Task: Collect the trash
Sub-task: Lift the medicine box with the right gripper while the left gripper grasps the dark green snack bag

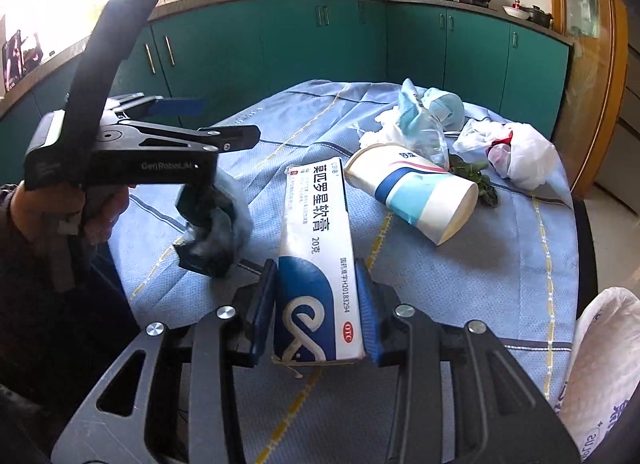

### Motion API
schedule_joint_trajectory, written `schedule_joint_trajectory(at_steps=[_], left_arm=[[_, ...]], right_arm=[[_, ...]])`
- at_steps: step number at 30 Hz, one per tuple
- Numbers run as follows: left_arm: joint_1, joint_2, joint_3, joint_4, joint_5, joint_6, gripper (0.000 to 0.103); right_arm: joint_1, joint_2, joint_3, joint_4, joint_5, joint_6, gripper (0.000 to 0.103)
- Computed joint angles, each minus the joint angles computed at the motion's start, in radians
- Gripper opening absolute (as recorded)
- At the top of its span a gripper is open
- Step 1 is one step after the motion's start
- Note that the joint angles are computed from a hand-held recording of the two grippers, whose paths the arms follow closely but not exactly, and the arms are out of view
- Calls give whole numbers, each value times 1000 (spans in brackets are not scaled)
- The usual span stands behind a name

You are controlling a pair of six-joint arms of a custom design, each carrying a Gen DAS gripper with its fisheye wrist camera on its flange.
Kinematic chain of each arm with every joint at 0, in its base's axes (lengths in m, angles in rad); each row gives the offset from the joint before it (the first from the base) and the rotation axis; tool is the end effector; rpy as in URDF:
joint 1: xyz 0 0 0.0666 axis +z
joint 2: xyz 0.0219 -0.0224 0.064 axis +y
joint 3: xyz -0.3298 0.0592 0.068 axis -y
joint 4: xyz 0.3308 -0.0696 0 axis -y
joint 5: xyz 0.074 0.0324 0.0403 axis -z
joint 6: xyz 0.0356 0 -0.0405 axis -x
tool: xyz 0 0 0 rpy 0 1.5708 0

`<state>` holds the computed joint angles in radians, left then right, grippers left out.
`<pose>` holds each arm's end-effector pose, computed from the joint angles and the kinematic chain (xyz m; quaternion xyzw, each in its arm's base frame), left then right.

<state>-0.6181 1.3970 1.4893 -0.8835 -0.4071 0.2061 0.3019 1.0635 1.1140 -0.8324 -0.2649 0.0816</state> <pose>0.3633 -0.2416 0.4217 0.1101 0.9024 0.0223 0.4159 0.3107 0.1061 0.3921 -0.2242 0.8887 0.1631 0.3652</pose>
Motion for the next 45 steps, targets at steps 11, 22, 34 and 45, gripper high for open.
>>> schedule_joint_trajectory(at_steps=[11, 22, 34, 45], left_arm=[[54, -44, -53, -11, 287, -28, 94], [78, -80, -76, 37, 63, 107, 94], [48, -41, -63, 6, 318, -5, 95], [-51, 88, 10, -116, 228, -71, 93]], right_arm=[[63, 83, 21, -20, 144, 0, 48], [115, 21, -13, 63, 142, -2, 38], [-105, -116, -61, 147, 148, -133, 39], [-158, -63, -30, 8, 223, -170, 39]])
